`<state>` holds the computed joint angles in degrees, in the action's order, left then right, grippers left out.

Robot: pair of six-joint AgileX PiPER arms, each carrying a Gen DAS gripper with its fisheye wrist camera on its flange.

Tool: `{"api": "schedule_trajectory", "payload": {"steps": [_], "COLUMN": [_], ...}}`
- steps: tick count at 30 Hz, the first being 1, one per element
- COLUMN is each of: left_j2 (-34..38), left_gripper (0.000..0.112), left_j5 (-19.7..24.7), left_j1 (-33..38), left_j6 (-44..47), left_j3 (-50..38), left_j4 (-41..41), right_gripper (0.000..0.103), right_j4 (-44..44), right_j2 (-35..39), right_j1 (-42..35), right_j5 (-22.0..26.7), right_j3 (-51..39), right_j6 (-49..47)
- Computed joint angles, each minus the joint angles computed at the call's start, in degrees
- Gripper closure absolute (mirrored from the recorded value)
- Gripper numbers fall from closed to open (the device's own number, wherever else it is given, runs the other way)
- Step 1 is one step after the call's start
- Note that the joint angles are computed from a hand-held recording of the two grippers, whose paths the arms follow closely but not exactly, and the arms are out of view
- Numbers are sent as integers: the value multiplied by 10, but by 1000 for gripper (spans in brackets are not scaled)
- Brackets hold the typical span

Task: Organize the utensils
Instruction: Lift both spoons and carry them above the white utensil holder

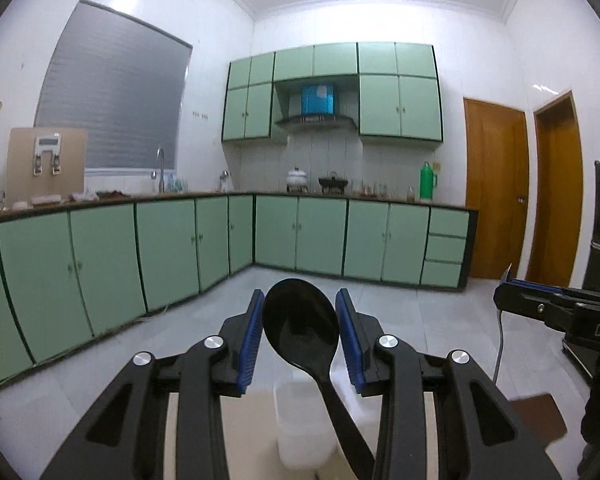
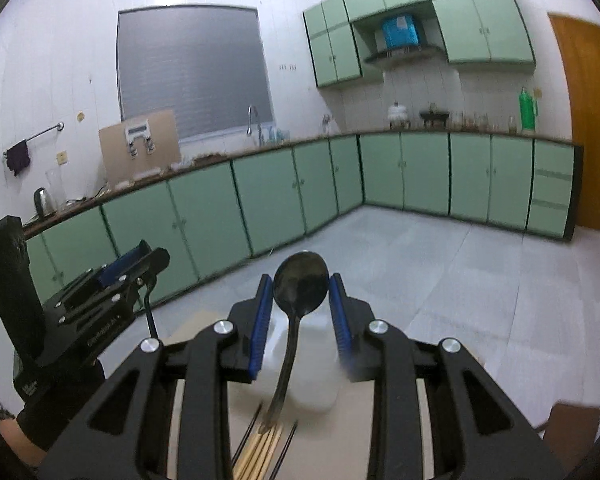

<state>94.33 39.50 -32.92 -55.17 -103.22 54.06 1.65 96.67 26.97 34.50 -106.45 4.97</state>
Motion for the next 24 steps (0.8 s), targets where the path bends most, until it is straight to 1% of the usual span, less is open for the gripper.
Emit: {"api": "schedule_trajectory", "payload": {"steps": [2,4,5,8,11,13,14,16,17,20,24], "left_j2": [51,104,124,183,210,211,216,213,208,206,191], "left_gripper": [76,76,76,76,76,76,76,76,76,76,76], "left_j5": [4,9,15,29,30,20,20,12,5,1,-17], "left_j1": [15,27,32,47,61,70,75,79,81,87,94], "left_j6": [37,69,85,118,131,125,125,120,116,124,112], "left_j3": [-78,-148,-177,-242,-250,-227,-221,-197,-178,-163,-134], "left_j4": [-20,-40,-51,-80,-103,-117,-123,-130,-135,-148,-163], "right_gripper": [76,76,76,76,76,76,76,75,75,75,75], "right_j4": [-18,-27,-36,-46,-50,-52,-46,-39,-42,-39,-48], "right_j2": [53,95,129,204,281,329,339,340,329,332,295], "right_j1": [-4,-10,-13,-17,-18,-18,-19,-17,-13,-10,-2], "right_j5": [21,35,48,89,139,177,182,176,161,167,126], "right_j3": [-84,-145,-194,-296,-394,-456,-459,-438,-406,-389,-305], "right_j6": [9,18,24,32,33,33,32,35,38,35,50]}}
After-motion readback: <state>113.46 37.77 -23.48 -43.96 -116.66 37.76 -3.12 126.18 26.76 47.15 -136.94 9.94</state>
